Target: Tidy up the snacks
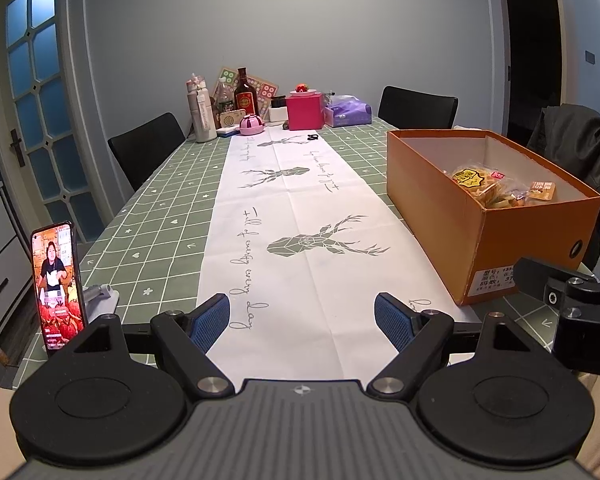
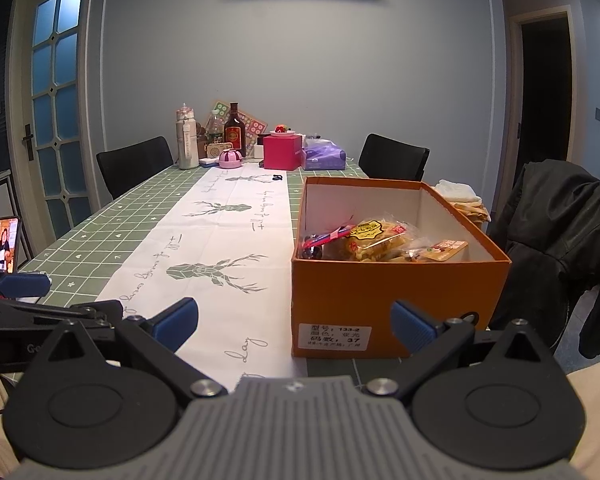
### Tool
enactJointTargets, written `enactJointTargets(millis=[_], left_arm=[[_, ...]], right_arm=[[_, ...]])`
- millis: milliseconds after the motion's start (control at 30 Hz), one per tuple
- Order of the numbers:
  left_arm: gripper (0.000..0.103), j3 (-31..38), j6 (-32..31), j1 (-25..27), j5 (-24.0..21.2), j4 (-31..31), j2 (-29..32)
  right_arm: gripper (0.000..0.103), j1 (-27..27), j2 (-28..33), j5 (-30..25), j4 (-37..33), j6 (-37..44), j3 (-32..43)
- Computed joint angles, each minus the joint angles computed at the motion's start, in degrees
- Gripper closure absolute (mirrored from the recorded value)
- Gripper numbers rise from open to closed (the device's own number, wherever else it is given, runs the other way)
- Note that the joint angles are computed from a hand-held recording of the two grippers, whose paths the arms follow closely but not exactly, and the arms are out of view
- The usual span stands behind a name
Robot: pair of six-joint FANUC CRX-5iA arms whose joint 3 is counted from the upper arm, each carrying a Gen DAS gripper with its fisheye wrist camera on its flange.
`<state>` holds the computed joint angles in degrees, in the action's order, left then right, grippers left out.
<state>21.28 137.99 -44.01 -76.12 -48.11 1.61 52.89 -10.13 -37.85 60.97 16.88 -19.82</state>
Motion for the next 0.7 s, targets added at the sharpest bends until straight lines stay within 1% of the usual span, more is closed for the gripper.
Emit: enactJointTargets(millis=[700], left_arm=[[0.007,-0.5,0.0,-0.1,0.4,0.3,-0.2]], right_arm=[[0.003,-0.5,0.1,0.9,-1.6,1.7,0.3]])
